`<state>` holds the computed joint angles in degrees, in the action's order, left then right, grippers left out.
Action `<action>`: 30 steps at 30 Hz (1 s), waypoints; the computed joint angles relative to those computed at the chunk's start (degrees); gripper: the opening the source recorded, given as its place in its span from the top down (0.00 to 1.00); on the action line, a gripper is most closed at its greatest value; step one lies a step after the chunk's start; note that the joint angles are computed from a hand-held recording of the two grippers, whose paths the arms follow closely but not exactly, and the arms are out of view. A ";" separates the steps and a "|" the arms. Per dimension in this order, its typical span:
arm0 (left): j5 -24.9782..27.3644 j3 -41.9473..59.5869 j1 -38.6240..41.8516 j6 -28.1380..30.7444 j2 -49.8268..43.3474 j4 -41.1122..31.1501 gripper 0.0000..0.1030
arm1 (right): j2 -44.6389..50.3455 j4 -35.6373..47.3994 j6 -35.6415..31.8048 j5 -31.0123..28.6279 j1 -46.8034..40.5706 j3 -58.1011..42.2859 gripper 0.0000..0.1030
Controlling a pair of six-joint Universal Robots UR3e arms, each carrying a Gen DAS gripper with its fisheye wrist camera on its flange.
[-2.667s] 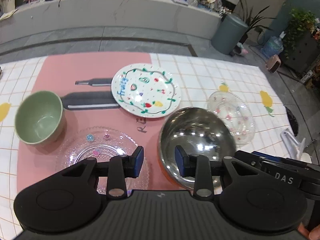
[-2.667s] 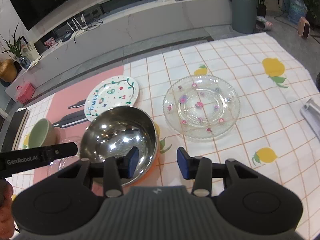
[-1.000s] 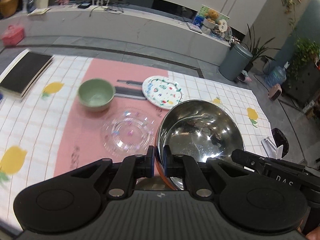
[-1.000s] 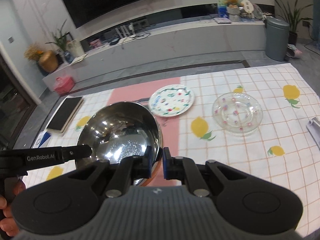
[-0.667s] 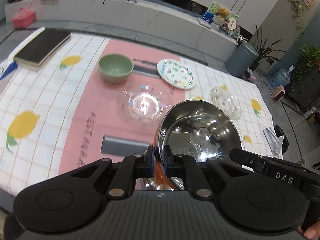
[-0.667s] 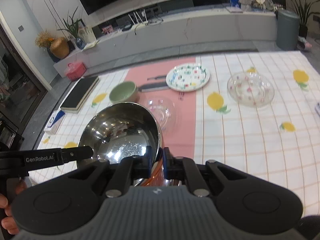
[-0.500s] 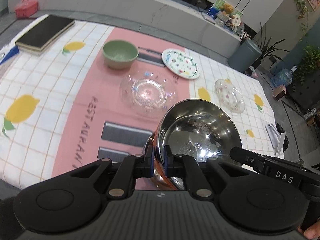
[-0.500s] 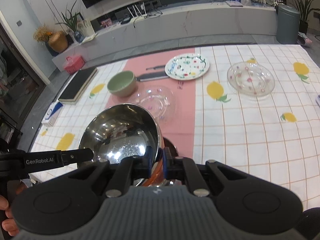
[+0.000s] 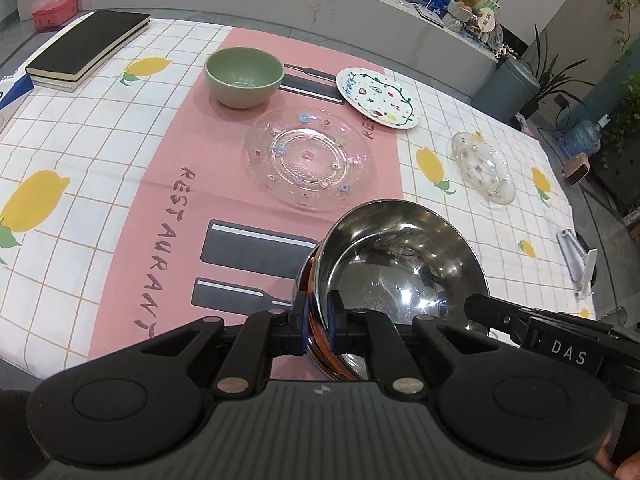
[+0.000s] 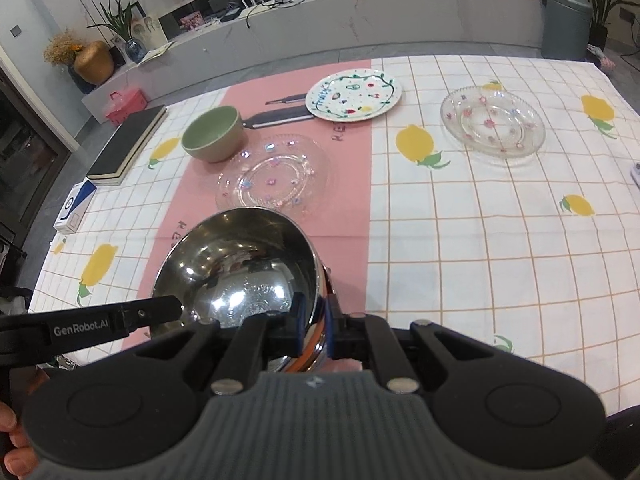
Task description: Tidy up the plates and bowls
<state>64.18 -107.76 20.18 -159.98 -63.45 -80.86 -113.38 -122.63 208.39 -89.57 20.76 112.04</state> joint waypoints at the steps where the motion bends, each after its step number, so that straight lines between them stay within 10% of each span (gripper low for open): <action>1: 0.63 -0.08 -0.71 -0.47 -0.25 0.81 0.91 | 0.28 -0.12 -0.01 0.07 -0.03 0.11 0.93; 27: 5.57 -0.75 -5.63 -1.18 -2.60 6.08 0.90 | 2.69 -1.67 -0.58 0.63 -0.27 1.08 0.90; 30: 5.21 -0.36 -4.95 -0.95 -2.30 5.86 0.78 | 2.72 -1.21 -0.73 0.16 -0.15 0.81 0.85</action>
<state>69.38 -108.12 15.23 -160.93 -65.75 -75.00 -110.66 -123.84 207.67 -89.41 20.61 112.85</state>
